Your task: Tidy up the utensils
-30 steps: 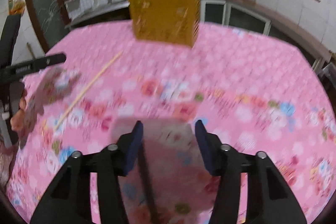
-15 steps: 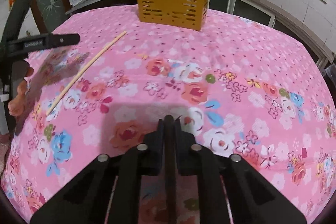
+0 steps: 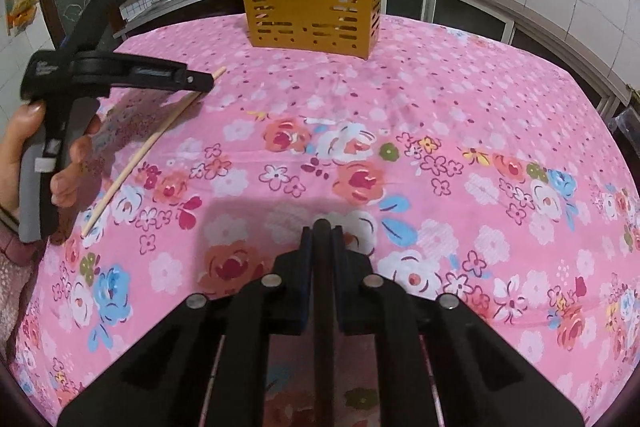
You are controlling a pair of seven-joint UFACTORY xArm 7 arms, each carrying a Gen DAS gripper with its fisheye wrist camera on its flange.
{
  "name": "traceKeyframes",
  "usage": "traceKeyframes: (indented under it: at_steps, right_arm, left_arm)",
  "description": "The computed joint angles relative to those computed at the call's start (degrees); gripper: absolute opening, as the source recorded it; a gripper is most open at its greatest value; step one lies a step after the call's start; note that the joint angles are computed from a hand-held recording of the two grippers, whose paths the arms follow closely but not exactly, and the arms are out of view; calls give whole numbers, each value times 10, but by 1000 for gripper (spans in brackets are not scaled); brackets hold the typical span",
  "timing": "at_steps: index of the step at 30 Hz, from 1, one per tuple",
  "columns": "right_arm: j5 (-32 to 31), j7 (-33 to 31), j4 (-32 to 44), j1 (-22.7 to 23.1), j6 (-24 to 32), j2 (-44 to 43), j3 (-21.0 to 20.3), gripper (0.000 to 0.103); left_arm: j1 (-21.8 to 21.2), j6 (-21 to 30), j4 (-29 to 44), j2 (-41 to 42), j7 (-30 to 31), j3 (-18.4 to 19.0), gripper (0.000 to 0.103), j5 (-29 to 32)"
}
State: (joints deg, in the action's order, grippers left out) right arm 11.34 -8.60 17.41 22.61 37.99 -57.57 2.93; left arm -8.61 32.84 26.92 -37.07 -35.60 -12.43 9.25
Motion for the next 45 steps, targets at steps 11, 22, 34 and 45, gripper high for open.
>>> traceKeyframes:
  at_steps: [11, 22, 34, 45]
  right_arm:
    - [-2, 5, -1, -2, 11, -23, -5, 9]
    - [39, -4, 26, -3, -16, -22, -36, 9]
    - [67, -9, 41, 0, -60, -40, -57, 9]
    - [78, -5, 26, 17, -122, -88, -81, 9]
  left_arm:
    - [-13, -10, -24, -35, 19, 20, 4, -22]
    - [-24, 12, -83, -218, 40, 33, 4, -61]
    - [-23, 59, -70, -362, 39, -6, 4, -58]
    - [-21, 67, -70, -402, 33, -10, 4, -63]
